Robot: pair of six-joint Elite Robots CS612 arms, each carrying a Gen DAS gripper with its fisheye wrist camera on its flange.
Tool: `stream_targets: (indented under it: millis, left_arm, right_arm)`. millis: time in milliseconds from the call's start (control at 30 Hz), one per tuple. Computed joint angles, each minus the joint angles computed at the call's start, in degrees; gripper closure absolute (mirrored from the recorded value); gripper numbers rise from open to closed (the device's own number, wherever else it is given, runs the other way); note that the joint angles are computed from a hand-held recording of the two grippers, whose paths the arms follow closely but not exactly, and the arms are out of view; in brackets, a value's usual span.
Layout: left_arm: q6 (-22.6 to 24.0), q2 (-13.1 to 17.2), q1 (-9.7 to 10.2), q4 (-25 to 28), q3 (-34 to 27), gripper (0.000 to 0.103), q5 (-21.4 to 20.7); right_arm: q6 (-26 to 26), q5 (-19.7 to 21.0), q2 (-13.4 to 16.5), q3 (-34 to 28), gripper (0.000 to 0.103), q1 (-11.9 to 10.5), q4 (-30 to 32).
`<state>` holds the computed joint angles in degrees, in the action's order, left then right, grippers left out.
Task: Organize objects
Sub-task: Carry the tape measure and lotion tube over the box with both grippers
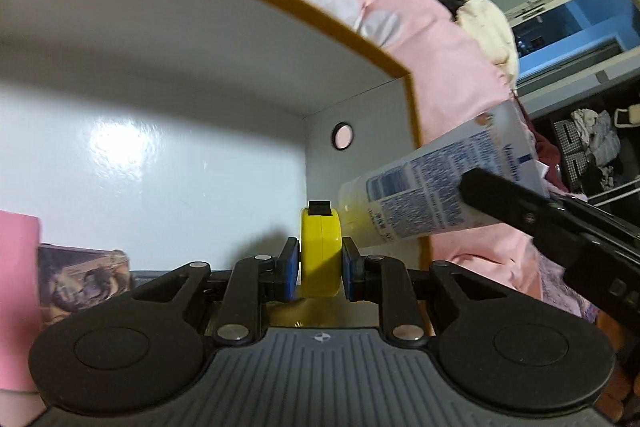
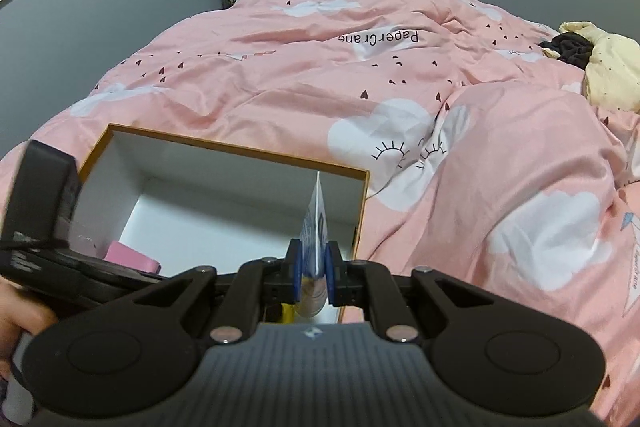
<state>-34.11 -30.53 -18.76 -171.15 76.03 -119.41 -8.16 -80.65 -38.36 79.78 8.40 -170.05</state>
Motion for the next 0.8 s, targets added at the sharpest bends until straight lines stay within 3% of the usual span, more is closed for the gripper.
stream_targets:
  millis: [233, 333, 433, 567, 800]
  left_arm:
    - [-3.58, 1.94, -0.4, 3.82, -2.52, 0.079, -0.61]
    - [-1.56, 2.12, -0.38, 7.26, -3.45, 0.079, -1.79]
    - [0.74, 1.69, -0.63, 12.88, -4.1, 0.078, -0.07]
    - [2.15, 0.69, -0.94, 13.63, -3.15, 0.075, 2.21]
    - [4.89, -1.84, -1.32, 10.23, 0.11, 0.073, 6.41]
  right_arm:
    - [-1.08, -1.43, 1.69, -1.63, 0.091, 0.19, -0.44]
    - [-0.93, -1.82, 2.06, -2.0, 0.091, 0.16, -0.47]
    - [-0.56, -1.72, 2.13, -2.08, 0.091, 0.04, -0.14]
    - [-0.41, -1.86, 1.93, -1.64, 0.091, 0.03, -0.13]
    - [0.29, -1.51, 1.29, -0.4, 0.091, -0.16, -1.1]
